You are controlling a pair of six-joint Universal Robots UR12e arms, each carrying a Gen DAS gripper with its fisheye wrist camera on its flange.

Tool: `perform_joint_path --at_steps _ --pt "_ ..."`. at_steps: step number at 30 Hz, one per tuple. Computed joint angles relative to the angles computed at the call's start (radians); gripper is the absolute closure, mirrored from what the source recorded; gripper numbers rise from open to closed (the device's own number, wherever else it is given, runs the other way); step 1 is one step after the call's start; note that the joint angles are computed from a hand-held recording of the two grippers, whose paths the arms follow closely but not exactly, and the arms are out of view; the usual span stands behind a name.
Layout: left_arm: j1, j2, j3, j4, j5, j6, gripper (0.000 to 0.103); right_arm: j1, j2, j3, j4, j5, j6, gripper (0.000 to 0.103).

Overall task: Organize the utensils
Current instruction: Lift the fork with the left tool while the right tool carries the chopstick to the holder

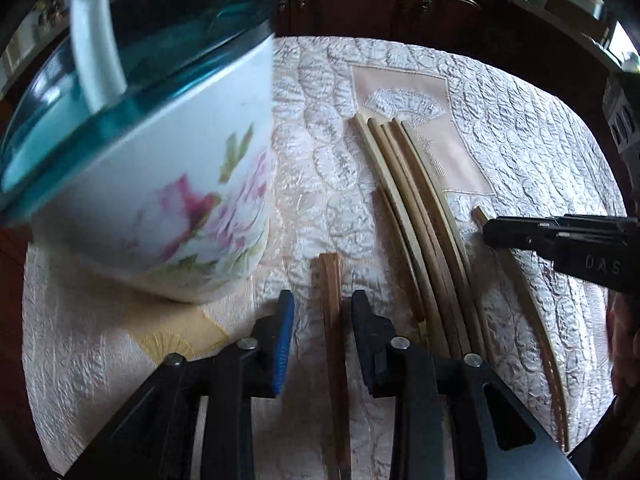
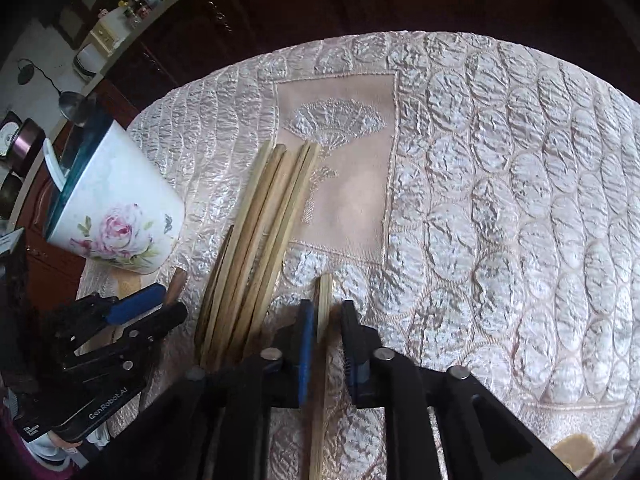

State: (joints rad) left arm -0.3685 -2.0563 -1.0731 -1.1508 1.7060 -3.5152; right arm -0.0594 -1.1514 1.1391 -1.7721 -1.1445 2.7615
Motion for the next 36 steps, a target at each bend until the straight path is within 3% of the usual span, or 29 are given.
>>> perform_joint_path --at_steps 1,9,15,21,29,32,36 --pt "0.0 0.001 -0.001 0.003 -0.006 0.003 0.092 -0.001 -0.001 0.002 -0.004 0.004 0.002 0.095" --pt "0.021 0.099 -0.101 0.143 -0.087 -0.044 0.093 -0.038 -0.061 0.038 -0.048 0.109 -0.029 0.096" --pt "0.029 0.188 -0.174 0.239 -0.094 -0.079 0.093 -0.07 -0.109 0.05 -0.085 0.237 -0.019 0.096" --pt "0.036 0.264 -0.218 0.303 -0.075 -0.078 0.093 -0.062 -0.144 0.029 -0.094 0.324 -0.053 0.096" --pt "0.062 0.275 -0.159 0.353 -0.021 -0.064 0.093 -0.025 -0.102 -0.098 -0.198 0.404 -0.001 0.096" --pt "0.074 0.258 -0.109 0.369 -0.009 -0.051 0.093 -0.001 -0.067 -0.169 -0.24 0.403 0.03 0.096" --pt "0.08 0.218 -0.036 0.364 0.048 -0.018 0.093 0.045 -0.008 -0.262 -0.326 0.34 0.091 0.096"
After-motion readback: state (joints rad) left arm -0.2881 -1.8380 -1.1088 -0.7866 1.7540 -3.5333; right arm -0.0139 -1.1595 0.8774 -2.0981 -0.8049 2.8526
